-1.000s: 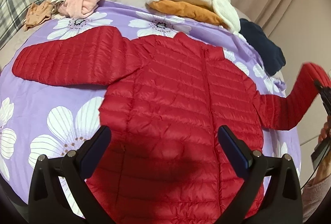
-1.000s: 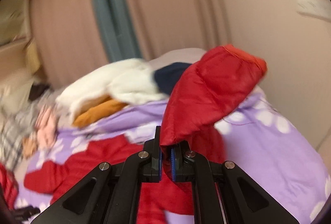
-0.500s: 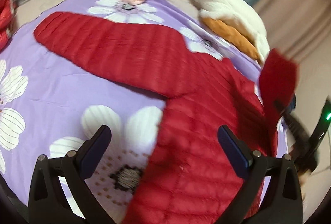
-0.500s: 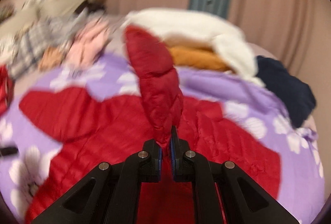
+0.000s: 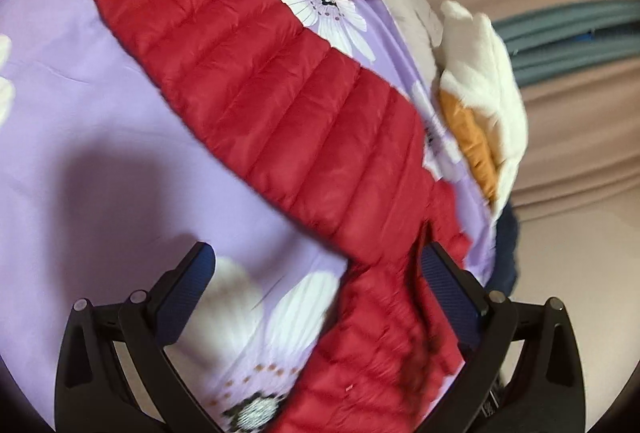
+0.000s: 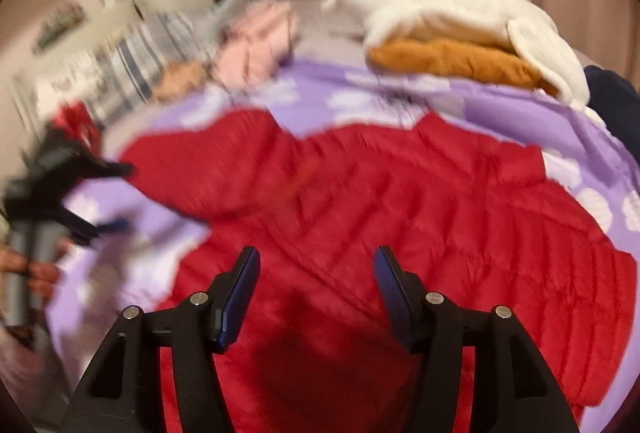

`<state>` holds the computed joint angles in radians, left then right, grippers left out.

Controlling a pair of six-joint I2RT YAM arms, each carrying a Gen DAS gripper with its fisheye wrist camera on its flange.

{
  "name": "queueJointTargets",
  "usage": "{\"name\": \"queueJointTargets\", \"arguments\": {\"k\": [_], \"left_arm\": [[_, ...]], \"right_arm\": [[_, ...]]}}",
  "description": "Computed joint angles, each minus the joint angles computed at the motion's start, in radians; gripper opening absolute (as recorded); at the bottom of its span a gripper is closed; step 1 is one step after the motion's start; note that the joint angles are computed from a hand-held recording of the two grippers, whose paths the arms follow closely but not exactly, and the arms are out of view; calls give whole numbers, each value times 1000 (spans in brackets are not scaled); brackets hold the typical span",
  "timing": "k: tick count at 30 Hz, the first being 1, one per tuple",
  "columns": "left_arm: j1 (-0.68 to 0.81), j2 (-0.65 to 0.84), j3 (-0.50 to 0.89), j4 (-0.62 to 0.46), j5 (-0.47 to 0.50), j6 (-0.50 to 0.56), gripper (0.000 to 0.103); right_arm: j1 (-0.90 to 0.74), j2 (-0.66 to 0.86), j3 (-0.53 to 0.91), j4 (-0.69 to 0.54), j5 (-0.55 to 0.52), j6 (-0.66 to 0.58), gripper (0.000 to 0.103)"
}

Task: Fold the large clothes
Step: 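Fold the held sleeve across the jacket body with the right tool, then release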

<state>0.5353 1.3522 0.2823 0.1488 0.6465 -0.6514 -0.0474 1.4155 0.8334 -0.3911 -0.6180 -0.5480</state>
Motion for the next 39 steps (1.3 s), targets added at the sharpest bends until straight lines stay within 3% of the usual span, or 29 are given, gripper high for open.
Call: {"name": "queueJointTargets", "arguments": {"k": [2,5,9,12,20,24,27,29,31,33,35,39], "left_arm": [[18,83,1,108,51,-56,103],[46,204,-11,309,121,-174,103],[60,359,-20,531,135,-317,103],[54,402,-18,625,111,-390,103],[140,486,10,767,63,-547,102],[208,440,14,702,47,-535,98],[231,395,48,568,18,-453,83],[246,395,77,484,4,-393,44],[257,425,109,443,9,-354,25],[264,420,128,395,-3,-303,23],[255,366,124,332,-29,-248,13],[140,85,116,140,-168,-116,13]], "right_arm": [[37,33,-8,70,26,88,55],[86,119,1,142,61,180,34],[173,235,-8,219,146,210,34],[211,284,-3,229,201,195,34],[159,226,7,165,128,187,34],[103,231,7,152,84,171,34],[54,198,-7,123,41,140,34],[18,152,-25,96,5,115,34],[-21,118,-39,71,-27,80,34],[-72,78,-46,34,-60,46,34],[-121,61,-42,-2,-91,16,34],[-231,42,-37,-41,-127,-21,34]]}}
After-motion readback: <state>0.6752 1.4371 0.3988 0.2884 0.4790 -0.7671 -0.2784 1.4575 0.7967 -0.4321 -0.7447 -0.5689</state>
